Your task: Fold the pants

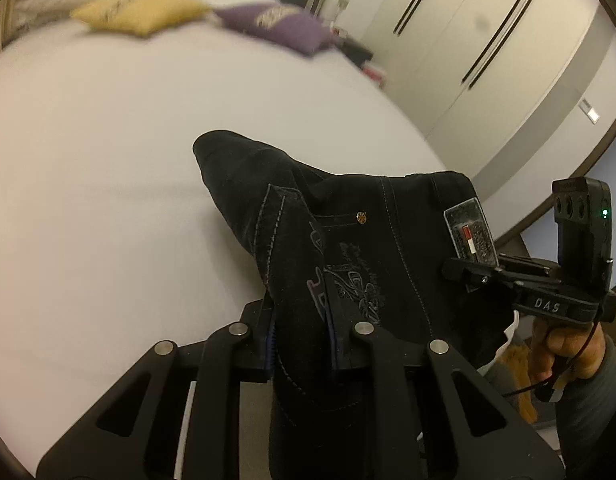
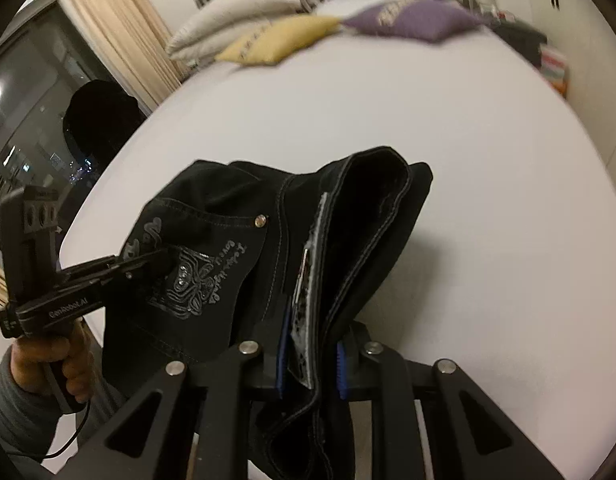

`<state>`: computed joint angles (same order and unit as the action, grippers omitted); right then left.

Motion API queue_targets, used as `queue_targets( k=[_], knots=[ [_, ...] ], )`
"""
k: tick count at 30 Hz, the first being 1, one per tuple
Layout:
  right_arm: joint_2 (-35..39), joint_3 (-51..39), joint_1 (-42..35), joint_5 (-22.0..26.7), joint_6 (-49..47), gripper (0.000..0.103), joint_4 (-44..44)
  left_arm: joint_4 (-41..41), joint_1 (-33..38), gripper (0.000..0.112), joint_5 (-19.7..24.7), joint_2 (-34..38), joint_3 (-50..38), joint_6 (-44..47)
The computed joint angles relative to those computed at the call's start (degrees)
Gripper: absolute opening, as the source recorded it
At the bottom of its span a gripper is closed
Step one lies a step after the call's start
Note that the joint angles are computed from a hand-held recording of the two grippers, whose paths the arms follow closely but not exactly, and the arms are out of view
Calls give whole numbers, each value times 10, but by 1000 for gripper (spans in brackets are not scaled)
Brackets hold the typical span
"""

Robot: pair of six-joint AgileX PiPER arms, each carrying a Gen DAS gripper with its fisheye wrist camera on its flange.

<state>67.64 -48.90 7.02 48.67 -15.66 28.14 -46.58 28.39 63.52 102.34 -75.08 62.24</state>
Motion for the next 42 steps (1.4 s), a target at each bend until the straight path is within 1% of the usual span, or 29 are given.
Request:
queue_targets(
  k=[2, 4, 5, 7, 9, 11, 13, 15, 16, 20, 22, 23, 24, 25, 26, 28, 29, 31, 33, 34, 35, 36, 37, 38, 40, 41, 42],
  knots=[
    [13, -37, -5, 4, -8, 20, 2, -2, 3, 16, 24, 16, -60, -13],
    [38, -78, -14, 12, -18, 20, 6, 0, -5, 16, 30, 34, -111, -35],
    [55, -104, -16, 13, -21, 20, 6, 5, -9, 16, 38, 53, -156, -52],
    [85, -146, -11, 13, -15, 20, 2, 21, -19, 17, 41, 80, -219, -80],
    [137, -196, -12, 11, -11, 20, 2, 43, -38, 17, 32, 116, -280, -124],
    [179, -224, -7, -1, -7, 20, -6, 64, -66, 17, 34, 173, -359, -179],
    [225, -251, -6, -8, 2, 20, -8, 85, -83, 17, 45, 227, -427, -212],
    [272, -277, -5, -12, 11, 20, -6, 102, -97, 17, 36, 263, -463, -236],
    [291, -289, -3, -15, 18, 20, -9, 116, -106, 17, 39, 285, -487, -240],
    [348, -302, -12, -29, 24, 20, -14, 138, -138, 17, -1, 333, -485, -249],
    [372, -301, -21, -34, 24, 21, -12, 147, -144, 18, -29, 336, -461, -247],
    [379, -296, -26, -41, 19, 22, -8, 144, -145, 19, -41, 338, -450, -243],
    [384, -284, -35, -52, 2, 29, 12, 144, -145, 23, -45, 346, -451, -243],
    [384, -274, -39, -61, -4, 33, 19, 149, -145, 30, -48, 352, -456, -249],
    [387, -264, -42, -73, -6, 43, 23, 153, -145, 33, -49, 362, -466, -253],
    [387, -241, -54, -89, -45, 48, 63, 157, -145, 51, -57, 377, -481, -260],
    [385, -232, -60, -95, -68, 52, 85, 157, -144, 53, -63, 384, -488, -266],
    [382, -226, -67, -95, -88, 56, 105, 151, -139, 53, -47, 403, -521, -276],
    [370, -225, -73, -85, -69, 63, 94, 153, -136, 53, -64, 393, -509, -276],
    [361, -221, -78, -82, -61, 64, 92, 142, -129, 53, -80, 370, -478, -261],
    [342, -206, -87, -85, -60, 65, 99, 124, -123, 53, -101, 348, -446, -243],
    [316, -184, -98, -94, -66, 66, 111, 103, -118, 53, -140, 314, -396, -218],
    [295, -167, -103, -106, -69, 67, 118, 67, -111, 56, -181, 279, -340, -173],
    [265, -146, -108, -117, -65, 69, 113, 24, -98, 59, -205, 238, -283, -116],
    [187, -104, -103, -152, -33, 70, 69, -64, -88, 71, -267, 144, -173, -1],
    [148, -87, -97, -169, -20, 73, 49, -109, -84, 75, -296, 92, -118, 56],
    [96, -65, -85, -189, 15, 78, 7, -155, -80, 85, -324, 37, -63, 113]
  ],
)
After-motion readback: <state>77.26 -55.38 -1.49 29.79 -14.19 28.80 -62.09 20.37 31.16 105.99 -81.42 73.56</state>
